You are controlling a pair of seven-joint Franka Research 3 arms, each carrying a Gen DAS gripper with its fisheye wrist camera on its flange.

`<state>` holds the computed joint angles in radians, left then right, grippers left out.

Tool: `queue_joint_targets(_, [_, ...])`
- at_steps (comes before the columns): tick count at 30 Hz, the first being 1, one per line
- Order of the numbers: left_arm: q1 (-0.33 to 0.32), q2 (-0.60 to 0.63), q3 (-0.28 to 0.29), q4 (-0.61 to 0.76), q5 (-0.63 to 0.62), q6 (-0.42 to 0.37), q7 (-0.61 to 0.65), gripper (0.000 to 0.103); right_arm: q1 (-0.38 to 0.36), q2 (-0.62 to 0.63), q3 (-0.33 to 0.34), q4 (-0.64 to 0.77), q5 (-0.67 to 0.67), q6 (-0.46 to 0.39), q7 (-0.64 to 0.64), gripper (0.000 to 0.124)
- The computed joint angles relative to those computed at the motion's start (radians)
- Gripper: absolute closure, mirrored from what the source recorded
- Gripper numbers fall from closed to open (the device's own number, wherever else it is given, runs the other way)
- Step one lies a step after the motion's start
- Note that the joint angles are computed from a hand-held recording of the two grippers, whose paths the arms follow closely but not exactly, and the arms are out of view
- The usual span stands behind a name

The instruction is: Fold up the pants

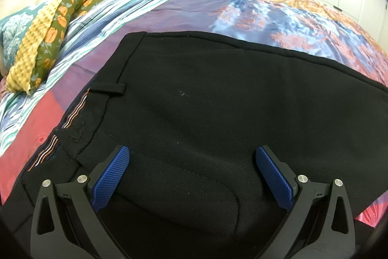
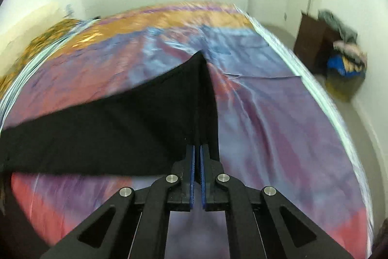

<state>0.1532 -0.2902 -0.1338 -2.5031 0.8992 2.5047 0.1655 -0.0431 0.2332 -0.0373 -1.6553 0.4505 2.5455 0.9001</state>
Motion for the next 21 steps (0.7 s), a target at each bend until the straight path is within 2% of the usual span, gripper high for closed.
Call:
queue_joint_targets(1, [-0.001, 0.001, 0.0, 0.002, -0.003, -0.004, 0.005, 0.0, -0.005, -0.061, -0.001, -0.083, 0.012, 0.026, 0.005, 0.121])
queue_joint_targets(2, [-0.003, 0.003, 0.0, 0.005, -0.006, -0.008, 0.01, 0.0, -0.021, -0.137, -0.014, -0.171, 0.029, -0.004, -0.037, 0.121])
queue_joint_targets(4, [-0.007, 0.007, 0.0, 0.012, -0.017, -0.019, 0.026, 0.0, -0.024, -0.217, -0.04, -0.296, 0.007, 0.021, 0.012, 0.121])
queue_joint_targets(7, [-0.015, 0.01, 0.006, 0.021, -0.047, -0.033, 0.055, 0.0, -0.038, -0.298, -0.055, -0.443, -0.21, 0.058, 0.167, 0.118])
queue_joint_targets(8, [-0.02, 0.012, 0.011, 0.029, -0.073, -0.044, 0.08, 0.0, -0.063, -0.308, -0.037, -0.45, -0.32, 0.046, 0.266, 0.108])
queue_joint_targets(9, [-0.028, 0.012, 0.017, 0.039, -0.109, -0.061, 0.118, 0.001, -0.053, -0.319, -0.051, -0.456, -0.36, 0.067, 0.308, 0.101])
queue_joint_targets(11, [-0.056, -0.009, 0.036, 0.053, -0.22, -0.099, 0.232, 0.001, -0.047, -0.378, -0.058, -0.509, -0.327, 0.158, 0.312, 0.053])
queue_joint_targets(12, [-0.065, -0.033, 0.041, 0.04, -0.258, -0.089, 0.263, 0.001, -0.048, -0.398, -0.055, -0.523, -0.328, 0.175, 0.323, 0.046])
queue_joint_targets(13, [-0.082, -0.088, 0.049, 0.004, -0.306, -0.058, 0.294, 0.001, -0.049, -0.421, -0.05, -0.538, -0.332, 0.183, 0.337, 0.044])
queue_joint_targets(16, [-0.142, -0.22, 0.046, -0.087, -0.432, -0.007, 0.354, 0.001, 0.013, -0.52, -0.064, -0.589, -0.197, 0.121, 0.291, 0.044])
queue_joint_targets(19, [-0.294, -0.314, 0.069, -0.183, -0.633, 0.064, 0.47, 0.001, 0.14, -0.606, -0.097, -0.64, 0.041, -0.021, 0.179, 0.044])
queue_joint_targets(20, [-0.359, -0.319, 0.075, -0.202, -0.696, 0.076, 0.526, 0.001, 0.202, -0.624, -0.109, -0.657, 0.148, -0.105, 0.137, 0.044])
queue_joint_targets(21, [-0.393, -0.315, 0.054, -0.212, -0.737, 0.069, 0.56, 0.001, 0.233, -0.625, -0.114, -0.663, 0.22, -0.178, 0.113, 0.044])
